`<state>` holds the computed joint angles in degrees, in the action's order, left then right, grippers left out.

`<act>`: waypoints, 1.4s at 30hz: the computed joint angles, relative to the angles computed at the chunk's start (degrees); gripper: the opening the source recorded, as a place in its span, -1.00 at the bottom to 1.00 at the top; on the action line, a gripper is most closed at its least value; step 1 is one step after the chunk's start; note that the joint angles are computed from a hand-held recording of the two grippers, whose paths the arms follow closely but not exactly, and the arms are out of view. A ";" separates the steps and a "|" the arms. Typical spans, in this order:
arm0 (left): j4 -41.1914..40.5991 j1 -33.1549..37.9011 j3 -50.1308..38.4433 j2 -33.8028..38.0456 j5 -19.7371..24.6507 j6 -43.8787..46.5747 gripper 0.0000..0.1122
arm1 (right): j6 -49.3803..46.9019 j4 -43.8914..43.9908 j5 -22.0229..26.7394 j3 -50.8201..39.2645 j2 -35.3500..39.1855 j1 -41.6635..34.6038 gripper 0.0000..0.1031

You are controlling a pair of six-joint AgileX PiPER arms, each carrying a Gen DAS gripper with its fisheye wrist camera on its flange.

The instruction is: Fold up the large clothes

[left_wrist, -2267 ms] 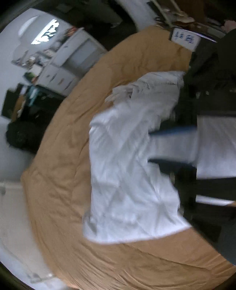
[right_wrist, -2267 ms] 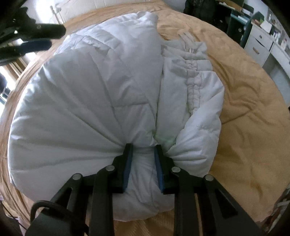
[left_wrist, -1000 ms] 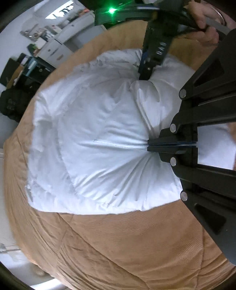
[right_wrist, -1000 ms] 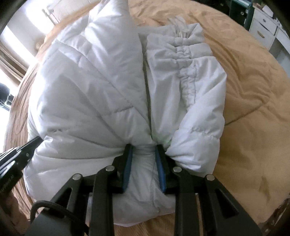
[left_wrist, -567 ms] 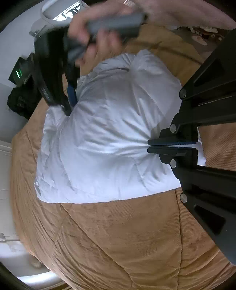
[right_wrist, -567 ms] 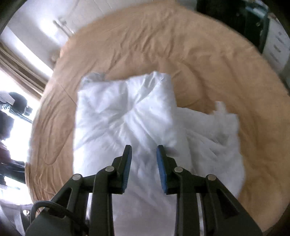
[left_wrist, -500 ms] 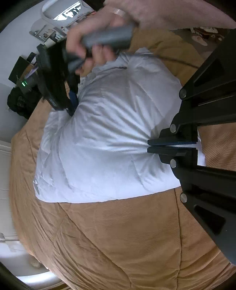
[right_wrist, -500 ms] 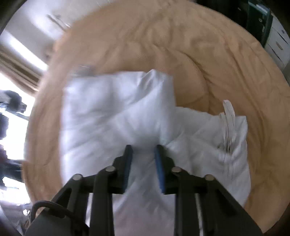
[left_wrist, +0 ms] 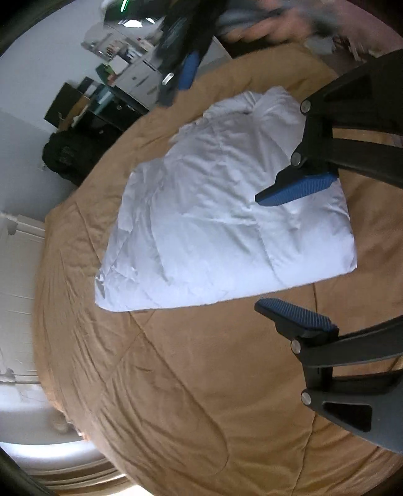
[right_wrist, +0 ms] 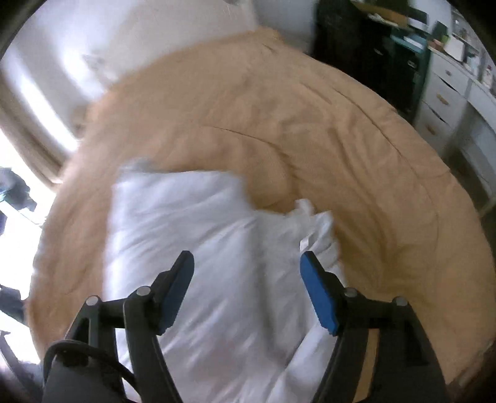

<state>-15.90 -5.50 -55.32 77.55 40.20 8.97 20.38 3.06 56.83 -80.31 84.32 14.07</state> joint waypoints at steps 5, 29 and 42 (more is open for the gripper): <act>7.05 -3.07 1.23 -0.51 -1.56 -5.81 -0.01 | 9.98 -9.30 -1.62 10.86 -10.52 15.68 0.29; -18.60 14.92 -35.84 37.48 16.97 9.97 0.45 | -29.24 42.49 0.98 47.23 -22.87 -30.91 0.70; -25.39 13.44 -73.37 64.59 29.22 3.74 0.61 | -51.43 65.00 -6.45 48.92 -5.12 -28.30 0.90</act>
<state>-41.30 7.94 -128.68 142.15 69.42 12.71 -31.05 68.06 50.38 -31.39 79.20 -14.23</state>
